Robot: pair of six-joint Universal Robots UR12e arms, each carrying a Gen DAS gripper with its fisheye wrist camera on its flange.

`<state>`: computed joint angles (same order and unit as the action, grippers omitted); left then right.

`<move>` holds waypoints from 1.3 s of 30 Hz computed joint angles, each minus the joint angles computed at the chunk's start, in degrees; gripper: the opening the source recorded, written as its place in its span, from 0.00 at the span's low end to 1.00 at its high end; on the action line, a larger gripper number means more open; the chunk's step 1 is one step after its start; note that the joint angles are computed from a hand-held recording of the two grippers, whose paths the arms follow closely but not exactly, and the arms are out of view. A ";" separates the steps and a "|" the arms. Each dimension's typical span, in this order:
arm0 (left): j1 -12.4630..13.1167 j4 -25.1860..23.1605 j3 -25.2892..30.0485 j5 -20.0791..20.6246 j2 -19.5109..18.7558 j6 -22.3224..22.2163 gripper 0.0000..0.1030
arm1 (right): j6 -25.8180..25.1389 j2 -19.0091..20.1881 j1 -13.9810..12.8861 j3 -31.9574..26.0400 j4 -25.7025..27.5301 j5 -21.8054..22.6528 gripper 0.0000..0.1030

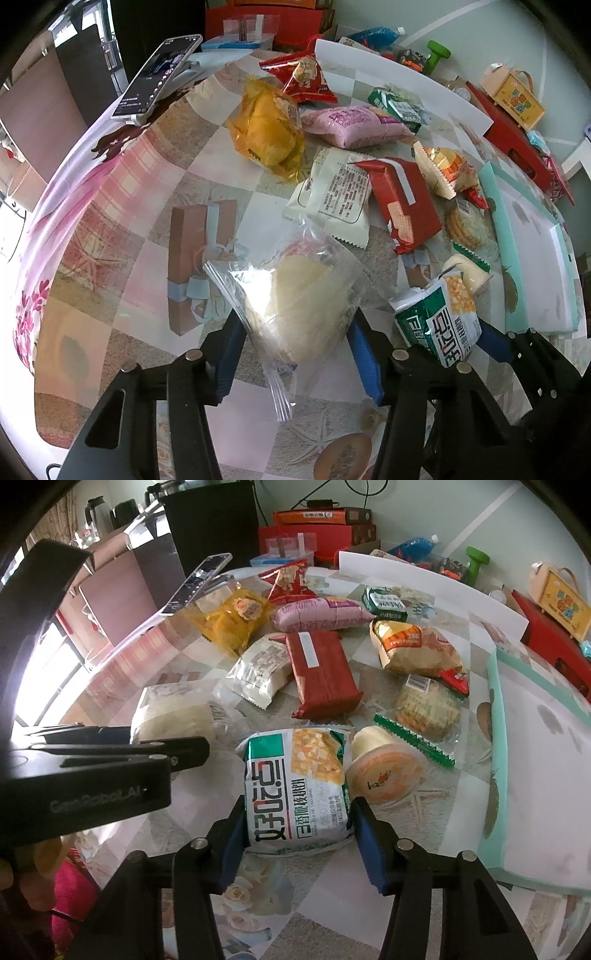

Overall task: Organize snacks
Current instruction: 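Grasp the green-and-white biscuit pack with the right gripper while the left gripper grasps the bagged round bun, then carry both packs over the tray and open both grippers to drop them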

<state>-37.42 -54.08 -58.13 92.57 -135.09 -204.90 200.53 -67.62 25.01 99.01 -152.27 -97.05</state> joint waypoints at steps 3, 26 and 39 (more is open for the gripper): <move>-0.04 1.00 -0.28 0.42 0.31 -0.15 0.54 | -0.25 -0.24 0.17 0.39 -1.25 -0.20 0.55; -1.61 6.50 1.21 4.65 1.32 -0.85 0.54 | 4.69 -3.13 -1.09 4.16 -11.57 -4.04 0.55; -3.66 2.98 15.49 2.50 -6.33 1.94 0.54 | 14.07 -6.19 -4.82 7.48 -11.91 -11.62 0.55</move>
<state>-41.08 -51.10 -42.64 95.07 -141.43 -202.96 214.60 -73.81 20.19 106.50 -164.18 -108.68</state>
